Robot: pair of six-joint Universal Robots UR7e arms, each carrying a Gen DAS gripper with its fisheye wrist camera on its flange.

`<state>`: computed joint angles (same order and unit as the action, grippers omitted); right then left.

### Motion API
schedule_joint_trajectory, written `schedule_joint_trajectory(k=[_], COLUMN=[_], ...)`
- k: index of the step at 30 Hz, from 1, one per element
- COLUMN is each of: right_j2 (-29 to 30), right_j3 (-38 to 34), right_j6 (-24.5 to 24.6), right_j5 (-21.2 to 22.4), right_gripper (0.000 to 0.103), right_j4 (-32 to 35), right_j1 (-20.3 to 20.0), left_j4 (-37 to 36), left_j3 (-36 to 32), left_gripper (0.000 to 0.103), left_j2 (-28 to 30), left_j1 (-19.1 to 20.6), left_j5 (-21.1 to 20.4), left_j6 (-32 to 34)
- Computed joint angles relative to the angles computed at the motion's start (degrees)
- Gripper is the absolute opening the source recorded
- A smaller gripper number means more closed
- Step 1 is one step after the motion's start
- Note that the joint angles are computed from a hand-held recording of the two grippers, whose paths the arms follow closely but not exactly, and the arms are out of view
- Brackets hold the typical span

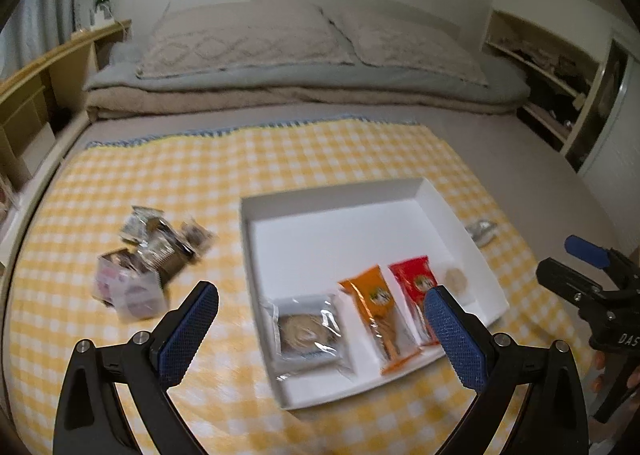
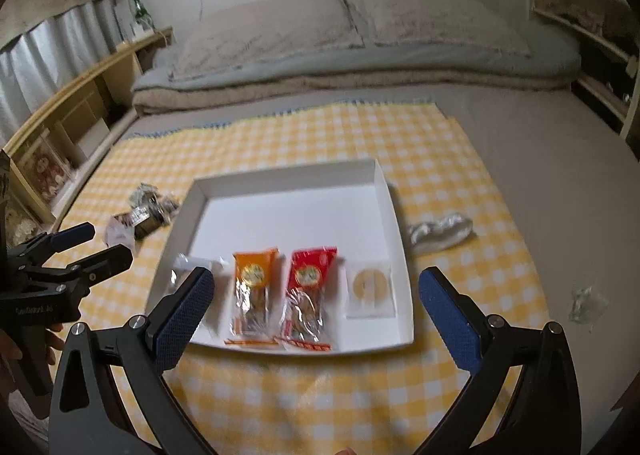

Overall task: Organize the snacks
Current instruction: 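Lift both tools up away from the tray toward the snack pile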

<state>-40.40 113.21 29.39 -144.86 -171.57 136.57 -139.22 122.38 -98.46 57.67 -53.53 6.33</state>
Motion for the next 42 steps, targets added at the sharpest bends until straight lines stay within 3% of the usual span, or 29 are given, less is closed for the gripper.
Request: schedule_joint_trajectory(k=[11,27,35,42], right_j2=[6.1,18.79,26.58,31.77], right_j3=[-7.88,-26.12,-36.68,-45.73], right_j6=[-7.84,-16.61,-21.17,-15.75], right_j5=[0.03,7.14,11.84,20.18], right_gripper=[0.103,0.103,0.103,0.102], right_j4=[-5.76,-3.12,0.15,10.71], right_j1=[0.99,1.56,0.46,-3.27], left_j4=[-1.46,-1.86,-4.59,-4.29], left_j3=[-2.64,-9.49,-14.04,-19.68], left_gripper=[0.103,0.103,0.103,0.103], left_j2=[-5.31,-9.08,-5.0,2.93], left_j1=[2.82,10.68,16.98,22.72], left_j5=[1.13,3.24,0.97,-2.84], left_j6=[4.29,8.19,10.06,10.57])
